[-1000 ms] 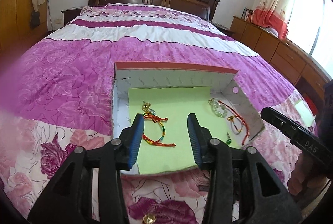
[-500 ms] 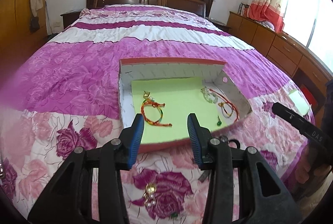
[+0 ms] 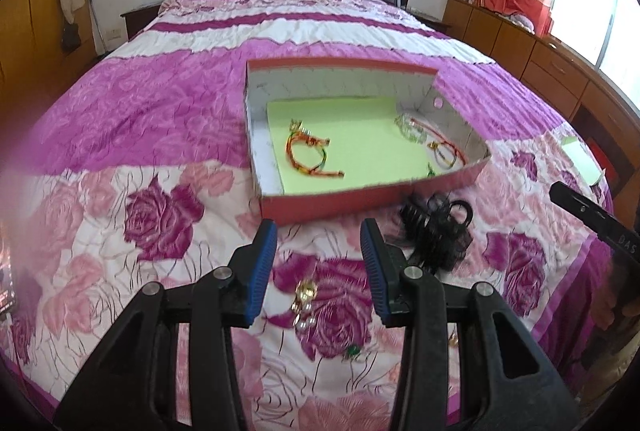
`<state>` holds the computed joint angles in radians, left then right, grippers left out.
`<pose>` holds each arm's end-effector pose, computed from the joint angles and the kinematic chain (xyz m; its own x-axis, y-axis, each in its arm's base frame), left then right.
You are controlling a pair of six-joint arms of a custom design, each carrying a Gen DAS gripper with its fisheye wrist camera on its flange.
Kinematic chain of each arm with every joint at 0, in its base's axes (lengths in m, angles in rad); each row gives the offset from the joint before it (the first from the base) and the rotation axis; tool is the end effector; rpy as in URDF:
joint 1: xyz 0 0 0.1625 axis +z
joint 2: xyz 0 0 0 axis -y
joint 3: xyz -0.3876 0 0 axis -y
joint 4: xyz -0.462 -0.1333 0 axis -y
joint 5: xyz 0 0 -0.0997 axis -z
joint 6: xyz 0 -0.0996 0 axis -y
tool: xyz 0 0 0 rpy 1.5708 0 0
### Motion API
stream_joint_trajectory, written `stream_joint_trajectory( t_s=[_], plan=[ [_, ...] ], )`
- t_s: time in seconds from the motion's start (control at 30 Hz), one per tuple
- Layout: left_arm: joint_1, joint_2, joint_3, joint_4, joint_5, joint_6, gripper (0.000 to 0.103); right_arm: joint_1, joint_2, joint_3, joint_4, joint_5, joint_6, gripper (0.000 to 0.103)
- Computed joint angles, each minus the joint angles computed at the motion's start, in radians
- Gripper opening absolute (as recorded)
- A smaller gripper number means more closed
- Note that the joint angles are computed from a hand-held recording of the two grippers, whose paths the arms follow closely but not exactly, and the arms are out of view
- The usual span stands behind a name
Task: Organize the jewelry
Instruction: 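Withdraw both tools from the box back toward the remaining jewelry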
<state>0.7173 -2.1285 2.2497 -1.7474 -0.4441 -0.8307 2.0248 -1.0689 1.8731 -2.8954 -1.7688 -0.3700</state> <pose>-0.1211 -0.4018 0.3983 -0.7715 -0.2885 -0.5671 0.2710 0.6574 -0.7031 0.3838 -0.5271 0.1344 -0.7239 -0.6009 0.3389 -0.6889 0.6033 -0.4019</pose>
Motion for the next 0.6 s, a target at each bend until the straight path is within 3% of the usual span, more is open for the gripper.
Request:
stream_joint_trajectory(
  t_s=[0.6],
  plan=[
    [0.089, 0.051, -0.004, 0.103, -0.082, -0.075, 0.034, -0.044, -0.043, 0.066, 0.080, -0.057, 0.030, 0.042]
  ],
)
